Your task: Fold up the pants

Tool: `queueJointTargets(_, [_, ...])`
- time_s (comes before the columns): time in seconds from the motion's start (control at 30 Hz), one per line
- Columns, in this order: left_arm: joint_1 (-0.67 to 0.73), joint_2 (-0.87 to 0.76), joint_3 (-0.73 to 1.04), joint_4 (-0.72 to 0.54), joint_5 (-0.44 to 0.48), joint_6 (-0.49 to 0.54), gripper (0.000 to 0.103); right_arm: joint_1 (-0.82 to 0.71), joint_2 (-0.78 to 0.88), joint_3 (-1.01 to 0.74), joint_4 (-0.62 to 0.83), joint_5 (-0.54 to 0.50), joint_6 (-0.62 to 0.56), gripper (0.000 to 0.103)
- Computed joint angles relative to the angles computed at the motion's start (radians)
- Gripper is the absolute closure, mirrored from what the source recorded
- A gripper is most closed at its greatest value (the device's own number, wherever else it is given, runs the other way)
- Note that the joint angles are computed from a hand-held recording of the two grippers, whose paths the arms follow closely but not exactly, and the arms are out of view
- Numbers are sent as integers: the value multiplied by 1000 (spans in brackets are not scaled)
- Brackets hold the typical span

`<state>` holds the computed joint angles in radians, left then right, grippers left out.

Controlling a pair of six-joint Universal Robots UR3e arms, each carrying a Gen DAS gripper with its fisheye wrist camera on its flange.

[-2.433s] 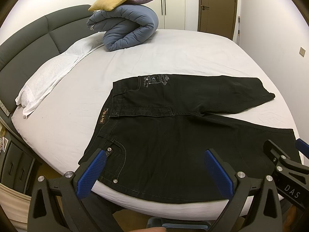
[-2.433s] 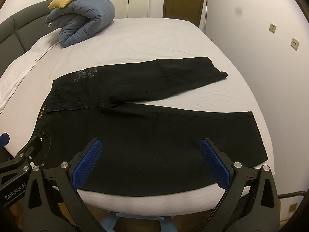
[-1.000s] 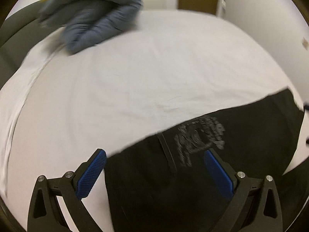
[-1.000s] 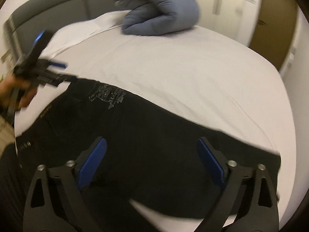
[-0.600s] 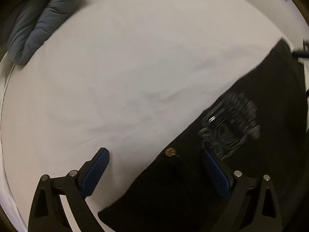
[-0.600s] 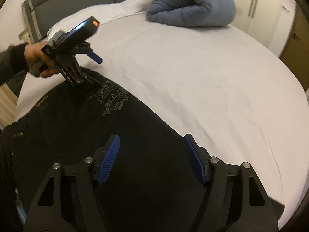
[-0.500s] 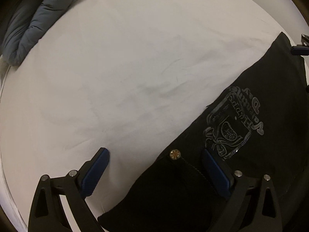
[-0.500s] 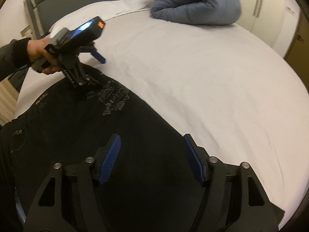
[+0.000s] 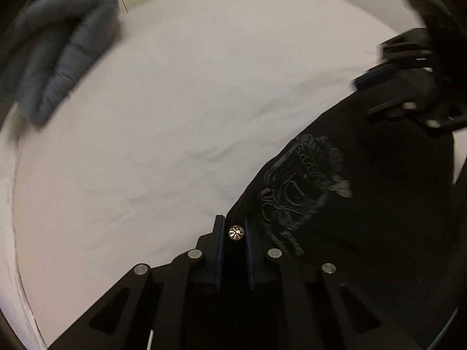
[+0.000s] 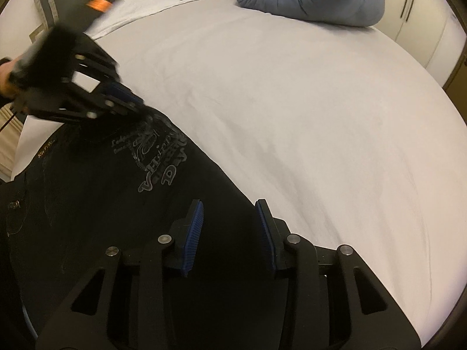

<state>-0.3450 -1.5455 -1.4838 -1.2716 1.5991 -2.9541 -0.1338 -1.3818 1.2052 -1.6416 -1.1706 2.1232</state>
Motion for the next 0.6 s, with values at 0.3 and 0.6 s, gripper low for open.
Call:
queueJointTargets(0.3, [-184,204,-231,210,193,-29,90,71,42,-100,94,-9,-51,68])
queueJointTargets(0.6, [-223,216,-278,278,229,-30,90,205,193,-302,173,-88,-12,68])
